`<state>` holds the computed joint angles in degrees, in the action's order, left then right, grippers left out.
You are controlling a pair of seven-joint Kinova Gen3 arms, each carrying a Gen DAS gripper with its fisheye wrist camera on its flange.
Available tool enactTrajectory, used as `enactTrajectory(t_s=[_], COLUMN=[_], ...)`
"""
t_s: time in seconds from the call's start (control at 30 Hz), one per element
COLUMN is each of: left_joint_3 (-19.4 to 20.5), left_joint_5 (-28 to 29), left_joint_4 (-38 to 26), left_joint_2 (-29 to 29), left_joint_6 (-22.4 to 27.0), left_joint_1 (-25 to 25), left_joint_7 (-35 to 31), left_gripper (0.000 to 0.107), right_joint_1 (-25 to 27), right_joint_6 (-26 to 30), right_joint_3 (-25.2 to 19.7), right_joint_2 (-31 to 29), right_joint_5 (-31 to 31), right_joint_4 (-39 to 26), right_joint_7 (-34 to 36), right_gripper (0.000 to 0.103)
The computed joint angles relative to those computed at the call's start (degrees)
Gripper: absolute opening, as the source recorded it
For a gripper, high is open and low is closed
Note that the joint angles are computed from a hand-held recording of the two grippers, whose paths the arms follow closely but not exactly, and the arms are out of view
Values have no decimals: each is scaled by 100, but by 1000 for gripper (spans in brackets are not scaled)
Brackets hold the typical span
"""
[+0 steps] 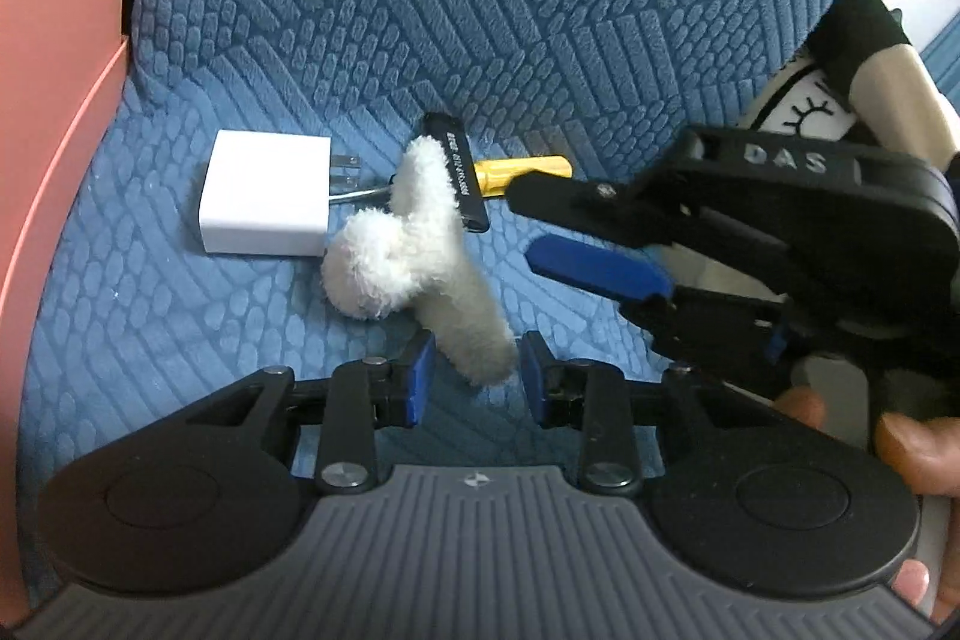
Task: Organize rigid objects
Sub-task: 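Lower the right tool onto the black marker and close it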
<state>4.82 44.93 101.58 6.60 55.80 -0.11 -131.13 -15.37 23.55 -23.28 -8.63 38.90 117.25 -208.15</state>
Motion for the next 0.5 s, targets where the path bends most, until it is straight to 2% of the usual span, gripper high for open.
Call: enactTrajectory(t_s=[0.4, 0.5], left_joint_3=[23, 37], left_joint_5=[82, 108], left_joint_4=[-109, -141], left_joint_2=[161, 204], left_joint_6=[128, 180], left_joint_1=[-69, -75], left_joint_7=[321, 374], left_gripper=[36, 31], right_joint_1=[-393, -446], right_joint_6=[-76, -265], right_joint_3=[647, 794], right_joint_2=[529, 575], right_joint_5=[-353, -364], right_joint_4=[-298, -241], right_joint_7=[578, 566], right_gripper=[33, 33])
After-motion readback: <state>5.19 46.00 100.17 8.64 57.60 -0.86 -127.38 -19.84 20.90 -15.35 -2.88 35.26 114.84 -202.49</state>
